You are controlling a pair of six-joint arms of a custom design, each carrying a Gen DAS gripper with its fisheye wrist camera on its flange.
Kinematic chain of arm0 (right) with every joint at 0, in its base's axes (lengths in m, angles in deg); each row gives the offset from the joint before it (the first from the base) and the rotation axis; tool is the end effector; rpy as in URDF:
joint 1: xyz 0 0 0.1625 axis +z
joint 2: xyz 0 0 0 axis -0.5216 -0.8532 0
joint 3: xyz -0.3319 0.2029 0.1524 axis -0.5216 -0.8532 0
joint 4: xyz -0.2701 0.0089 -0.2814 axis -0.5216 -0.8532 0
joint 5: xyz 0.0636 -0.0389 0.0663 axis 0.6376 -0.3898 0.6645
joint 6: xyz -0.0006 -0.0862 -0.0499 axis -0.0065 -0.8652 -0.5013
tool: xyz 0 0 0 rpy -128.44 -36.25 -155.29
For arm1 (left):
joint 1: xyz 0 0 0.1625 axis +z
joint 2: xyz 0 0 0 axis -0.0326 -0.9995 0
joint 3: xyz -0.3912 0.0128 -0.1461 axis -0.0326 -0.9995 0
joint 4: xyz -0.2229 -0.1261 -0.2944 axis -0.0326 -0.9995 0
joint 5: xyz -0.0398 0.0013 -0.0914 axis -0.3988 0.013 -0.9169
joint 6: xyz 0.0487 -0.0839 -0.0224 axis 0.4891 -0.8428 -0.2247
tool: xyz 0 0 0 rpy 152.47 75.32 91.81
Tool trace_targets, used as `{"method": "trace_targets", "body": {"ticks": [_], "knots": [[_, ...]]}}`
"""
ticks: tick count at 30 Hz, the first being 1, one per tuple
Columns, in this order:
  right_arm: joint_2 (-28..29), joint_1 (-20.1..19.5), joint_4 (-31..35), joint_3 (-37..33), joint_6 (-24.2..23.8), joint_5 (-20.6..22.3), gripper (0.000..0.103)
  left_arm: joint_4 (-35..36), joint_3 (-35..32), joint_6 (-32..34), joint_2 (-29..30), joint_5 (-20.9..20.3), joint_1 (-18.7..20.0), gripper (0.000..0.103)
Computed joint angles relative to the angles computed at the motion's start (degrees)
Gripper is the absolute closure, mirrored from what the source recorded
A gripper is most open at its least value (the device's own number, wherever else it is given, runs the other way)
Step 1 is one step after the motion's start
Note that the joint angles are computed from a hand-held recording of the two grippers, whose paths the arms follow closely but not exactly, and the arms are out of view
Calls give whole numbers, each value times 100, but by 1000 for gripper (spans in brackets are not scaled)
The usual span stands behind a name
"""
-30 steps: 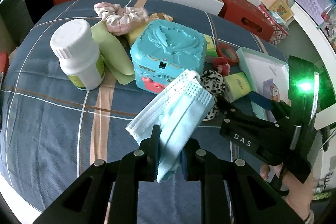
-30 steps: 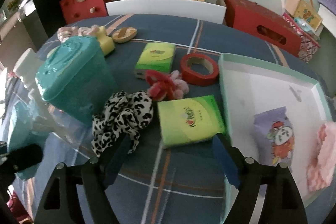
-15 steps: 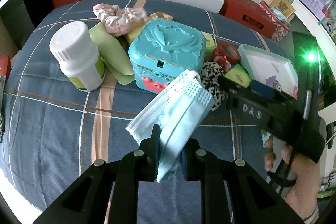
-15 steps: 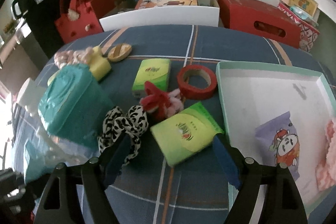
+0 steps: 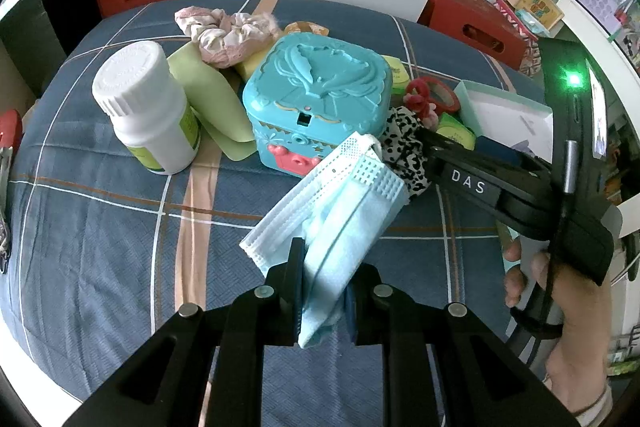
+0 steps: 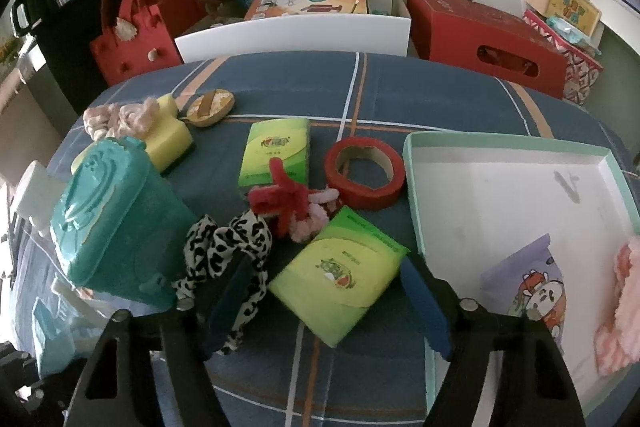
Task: Organize soft objects
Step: 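Hold the face mask in the left gripper while the right gripper reaches to the green tissue packet, then close the right gripper on the green tissue packet and lift it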
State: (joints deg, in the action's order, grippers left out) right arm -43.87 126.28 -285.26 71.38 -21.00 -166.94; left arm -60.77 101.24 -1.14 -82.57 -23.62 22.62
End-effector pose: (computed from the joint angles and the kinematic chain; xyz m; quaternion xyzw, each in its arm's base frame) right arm 0.1084 -0.3744 0.1765 0.1384 -0.9014 0.2434 0.3302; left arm -0.2748 -0.3032 0.0649 0.0976 0.9361 -0.1688 0.2928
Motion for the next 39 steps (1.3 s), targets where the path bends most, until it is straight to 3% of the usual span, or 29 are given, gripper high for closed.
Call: {"method": "trace_targets", "body": {"ticks": [9,12,15,17,30,39], "knots": [[-223,-112,111,119,0,182,40,16,-5,6,-2,7,8,86],[-421,-171,320,170,99,240,50,16,1,-6,-5,21,9,86],[-658,-308,488,250,193,516,50,38,-10,-32,9,21,-1,86],[-606,-289,421,223,239,470,48,64,-23,-39,19,27,-9,86],[225,190,128,-129,117,-603,40,241,-141,-92,154,54,-55,86],[-249,13,792,-18,486,-278,44,301,-189,-144,221,77,-55,86]]}}
